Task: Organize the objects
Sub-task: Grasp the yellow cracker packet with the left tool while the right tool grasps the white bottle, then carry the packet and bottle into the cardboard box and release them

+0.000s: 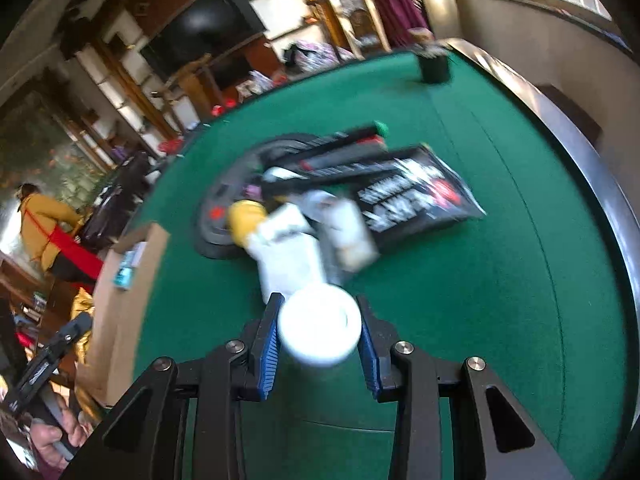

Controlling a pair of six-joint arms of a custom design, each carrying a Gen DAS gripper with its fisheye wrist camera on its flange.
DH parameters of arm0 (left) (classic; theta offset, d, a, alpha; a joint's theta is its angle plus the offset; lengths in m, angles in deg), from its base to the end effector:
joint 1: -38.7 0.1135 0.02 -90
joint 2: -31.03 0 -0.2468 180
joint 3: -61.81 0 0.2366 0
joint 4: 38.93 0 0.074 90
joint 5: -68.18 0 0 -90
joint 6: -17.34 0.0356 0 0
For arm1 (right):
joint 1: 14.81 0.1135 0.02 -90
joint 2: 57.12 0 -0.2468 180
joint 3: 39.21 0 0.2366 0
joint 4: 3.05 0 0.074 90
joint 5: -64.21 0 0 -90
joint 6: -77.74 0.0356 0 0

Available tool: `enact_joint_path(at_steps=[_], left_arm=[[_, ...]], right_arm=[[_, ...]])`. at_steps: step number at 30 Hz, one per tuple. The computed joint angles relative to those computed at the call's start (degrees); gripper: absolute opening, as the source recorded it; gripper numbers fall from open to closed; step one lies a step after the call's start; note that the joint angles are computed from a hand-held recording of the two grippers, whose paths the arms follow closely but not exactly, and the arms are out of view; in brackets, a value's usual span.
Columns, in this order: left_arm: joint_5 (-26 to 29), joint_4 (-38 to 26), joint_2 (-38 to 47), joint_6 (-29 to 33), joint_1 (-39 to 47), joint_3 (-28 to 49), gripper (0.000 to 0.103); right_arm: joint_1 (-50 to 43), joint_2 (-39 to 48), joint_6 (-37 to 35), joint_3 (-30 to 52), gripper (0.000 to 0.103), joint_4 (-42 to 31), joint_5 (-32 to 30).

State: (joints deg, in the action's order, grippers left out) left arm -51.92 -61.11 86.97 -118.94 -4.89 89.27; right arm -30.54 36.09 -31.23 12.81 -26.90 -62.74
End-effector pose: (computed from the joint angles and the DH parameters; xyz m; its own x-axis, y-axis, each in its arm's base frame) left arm 0.1254 -0.0948 0.1241 -0.6518 -0.2428 -0.7184 -0.1517 0.9700 -0.1901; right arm 0.2513 -0.0486 0.1112 -0.8163 -0.0400 -0.5762 -0.3097 0.8724 0.3782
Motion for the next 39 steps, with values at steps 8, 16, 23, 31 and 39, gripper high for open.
enact_joint_path(at_steps=[8, 16, 23, 31, 39], left_arm=[[3.0, -18.7, -24.8, 7.7, 14.2, -4.3, 0.043], [17.6, -10.8, -22.1, 30.0, 43.6, -5.2, 0.043], [24.1, 11.1, 4.3, 38.8, 56.2, -2.0, 0.043], [25.5, 21.7, 26.5, 40.2, 60.1, 6.2, 0.043], [26.9, 24.8, 36.4, 40.9, 62.0, 11.0, 0.045]], right_arm=[[13.3, -10.1, 8.1, -0.5, 0.038, -1.6, 0.7], [34.0, -8.7, 17.9, 4.9, 0.038, -2.3, 1.3], [50.1, 4.2, 24.0, 12.7, 0.038, 1.7, 4.9], [59.4, 24.6, 28.7, 31.7, 0.038, -1.0, 10.8], [59.8, 34.5, 30.2, 45.4, 0.039, -6.0, 14.1]])
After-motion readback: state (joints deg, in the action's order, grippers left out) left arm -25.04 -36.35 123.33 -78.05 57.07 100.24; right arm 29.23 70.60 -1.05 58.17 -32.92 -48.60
